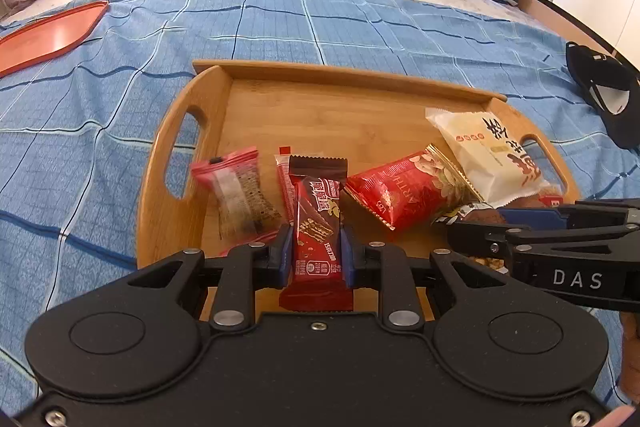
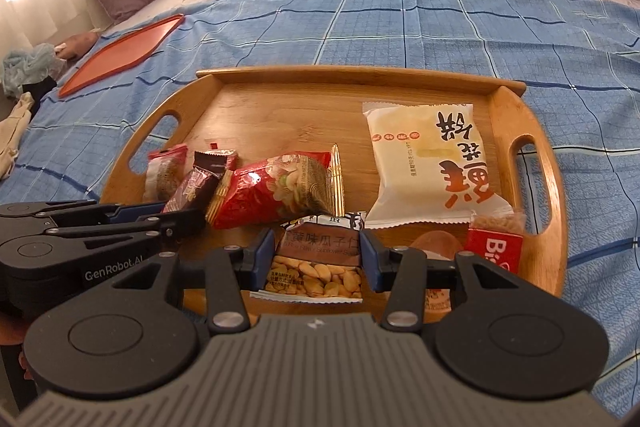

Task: Organize snacks
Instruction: 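Carry the chocolate bar and nut packet onto the wooden tray and release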

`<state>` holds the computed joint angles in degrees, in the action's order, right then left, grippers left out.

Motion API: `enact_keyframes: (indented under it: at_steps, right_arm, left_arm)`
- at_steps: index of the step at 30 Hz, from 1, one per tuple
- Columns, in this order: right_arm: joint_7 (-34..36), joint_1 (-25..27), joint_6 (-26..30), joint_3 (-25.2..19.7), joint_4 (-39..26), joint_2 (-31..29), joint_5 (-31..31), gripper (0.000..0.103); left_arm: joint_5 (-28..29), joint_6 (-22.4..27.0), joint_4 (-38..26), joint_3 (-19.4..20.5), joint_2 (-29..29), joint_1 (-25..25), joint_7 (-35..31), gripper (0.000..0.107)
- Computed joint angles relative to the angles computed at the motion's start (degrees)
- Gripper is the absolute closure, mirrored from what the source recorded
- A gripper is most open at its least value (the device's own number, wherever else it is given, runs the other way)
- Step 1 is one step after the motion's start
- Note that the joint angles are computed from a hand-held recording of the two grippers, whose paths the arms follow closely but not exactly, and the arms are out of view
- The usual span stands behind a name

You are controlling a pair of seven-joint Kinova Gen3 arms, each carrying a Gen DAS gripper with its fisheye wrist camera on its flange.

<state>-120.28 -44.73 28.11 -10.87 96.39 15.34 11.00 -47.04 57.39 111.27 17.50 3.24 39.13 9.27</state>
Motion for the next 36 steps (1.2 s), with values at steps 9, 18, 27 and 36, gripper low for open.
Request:
enact_keyframes:
  at_steps: [9,18,27,36]
  right_arm:
    - [-2.3,-1.3,-2.0,1.6,0.4,1.2,2.0,0.053]
    - [-4.6,-2.1,-5.0,2.0,2.3,0.7,3.9,0.032]
    - [-7.3,-4.3,-5.7,3.0,4.6,-2.7,8.4,0.027]
    - [-10.9,-3.8,-5.1,0.4,7.6,-7.7,13.7,0.022]
  left_arm:
    - [-2.6,-0.2,0.3,-0.6,1.1,0.4,1.3,0.084]
    - [-4.3,2.2,0.0,0.1,1.1,2.0,2.1,0.07]
    - [-4.2,8.5,-1.9,2.1,0.0,4.6,2.0,0.053]
    - [-4.4,15.8,-4.0,5.5,-1.5,8.0,2.7,0.04]
